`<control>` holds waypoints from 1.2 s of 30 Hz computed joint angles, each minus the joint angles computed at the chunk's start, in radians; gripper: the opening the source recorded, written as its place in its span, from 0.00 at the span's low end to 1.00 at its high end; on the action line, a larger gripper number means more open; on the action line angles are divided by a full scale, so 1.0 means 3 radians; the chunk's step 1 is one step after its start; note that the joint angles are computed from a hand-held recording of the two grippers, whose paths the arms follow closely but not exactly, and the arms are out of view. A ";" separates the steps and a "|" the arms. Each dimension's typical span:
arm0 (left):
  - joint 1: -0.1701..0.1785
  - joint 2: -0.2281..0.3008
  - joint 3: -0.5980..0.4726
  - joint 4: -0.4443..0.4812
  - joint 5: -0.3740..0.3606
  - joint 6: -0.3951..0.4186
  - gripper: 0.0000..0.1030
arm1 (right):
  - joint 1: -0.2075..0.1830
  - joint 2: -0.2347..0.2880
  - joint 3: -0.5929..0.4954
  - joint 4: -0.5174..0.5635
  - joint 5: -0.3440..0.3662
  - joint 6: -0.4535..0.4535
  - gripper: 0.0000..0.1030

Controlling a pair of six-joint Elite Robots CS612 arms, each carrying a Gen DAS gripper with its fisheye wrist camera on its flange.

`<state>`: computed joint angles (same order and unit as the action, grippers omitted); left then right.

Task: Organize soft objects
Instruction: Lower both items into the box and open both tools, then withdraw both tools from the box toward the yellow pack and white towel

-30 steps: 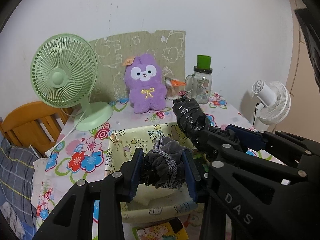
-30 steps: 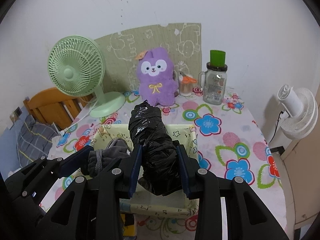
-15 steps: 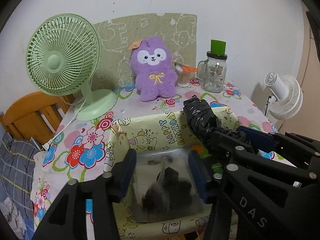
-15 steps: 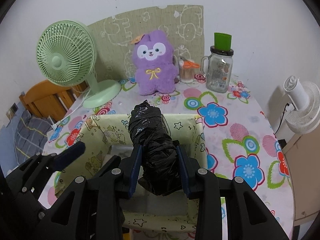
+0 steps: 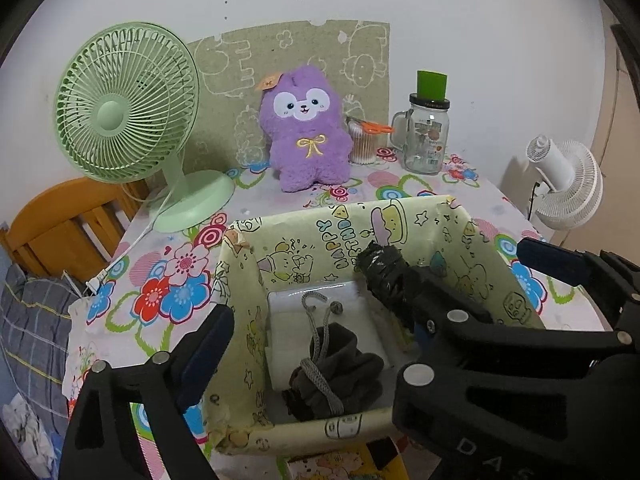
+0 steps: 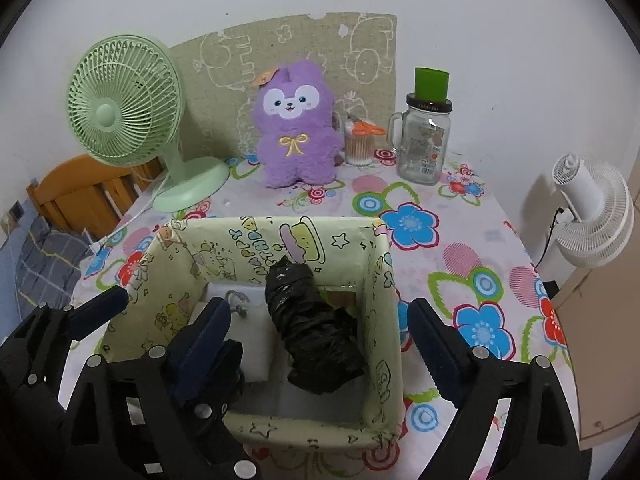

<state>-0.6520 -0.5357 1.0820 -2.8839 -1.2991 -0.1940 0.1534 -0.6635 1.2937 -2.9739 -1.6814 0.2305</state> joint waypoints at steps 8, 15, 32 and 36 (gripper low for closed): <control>-0.0025 -0.0089 0.0168 -0.0111 0.0031 0.0014 0.96 | 0.0005 -0.0087 0.0157 -0.0083 0.0032 0.0044 0.89; -0.0046 -0.0187 0.0346 -0.0258 0.0045 -0.0020 0.96 | 0.0023 -0.0182 0.0313 -0.0213 0.0014 0.0074 0.89; -0.0097 -0.0394 0.0706 -0.0540 0.0160 -0.0044 0.96 | 0.0080 -0.0364 0.0622 -0.0520 -0.0050 0.0092 0.91; -0.0112 -0.0434 0.0781 -0.0601 0.0177 -0.0032 0.96 | 0.0087 -0.0396 0.0679 -0.0571 -0.0061 0.0101 0.91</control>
